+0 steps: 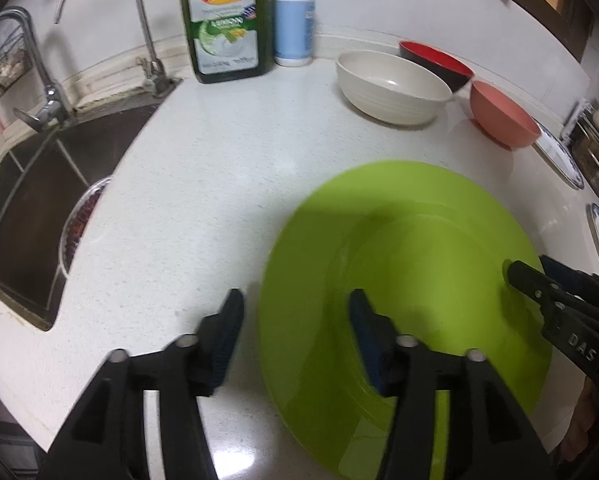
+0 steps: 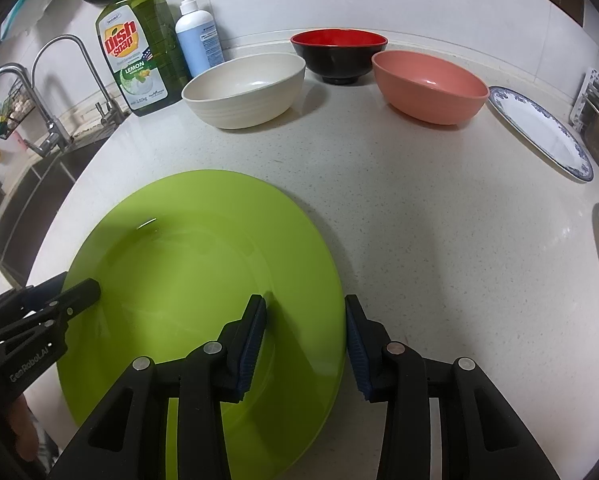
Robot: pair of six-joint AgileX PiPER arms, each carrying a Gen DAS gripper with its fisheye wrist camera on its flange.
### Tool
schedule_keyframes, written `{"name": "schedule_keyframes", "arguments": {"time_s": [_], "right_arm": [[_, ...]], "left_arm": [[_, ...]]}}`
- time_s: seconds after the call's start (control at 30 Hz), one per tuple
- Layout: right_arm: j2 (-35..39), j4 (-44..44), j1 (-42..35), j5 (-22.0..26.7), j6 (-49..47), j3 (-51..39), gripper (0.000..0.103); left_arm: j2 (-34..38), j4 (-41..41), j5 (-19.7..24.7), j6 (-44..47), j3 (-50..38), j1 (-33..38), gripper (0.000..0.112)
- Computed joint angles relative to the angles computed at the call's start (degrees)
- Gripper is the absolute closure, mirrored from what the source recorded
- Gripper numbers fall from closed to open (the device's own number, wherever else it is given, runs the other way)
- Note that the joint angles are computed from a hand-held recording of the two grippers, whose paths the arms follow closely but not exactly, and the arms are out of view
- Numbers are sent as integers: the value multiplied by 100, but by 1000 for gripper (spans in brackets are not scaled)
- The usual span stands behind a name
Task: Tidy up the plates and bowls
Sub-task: 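Carry the green plate toward the sink and lower it onto the counter, then open both grippers and pull them back from the green plate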
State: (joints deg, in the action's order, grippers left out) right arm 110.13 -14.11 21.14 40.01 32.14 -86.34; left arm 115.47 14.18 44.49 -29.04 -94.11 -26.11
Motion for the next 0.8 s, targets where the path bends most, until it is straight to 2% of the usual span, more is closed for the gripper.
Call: {"name": "schedule_keyframes", "arguments": {"time_s": [0.07,0.1,0.5,0.57,0.63,0.8], "right_arm": [[-57,-344,65,-22,293,25,44],[-107,-506,96,-55,429,67,42],[-838,-491,-66,-210,532,421,41],[-1043,-615,-94,-228,690,542,32],[-1265,-947,-89,-210,1028,688,27],[-1744,-1519,-150,-39,1609,979,25]], "left_arm": [[-60,318,-36,-227,26,-77,52],[-96,468,-75,-257,43,-107,45],[-474,805,-350,-143,-219,-454,20],[-475,777,-385,-82,-306,-512,16],[-443,742,-373,-8,-454,-589,13],[-315,796,-349,105,-856,-862,9]]}}
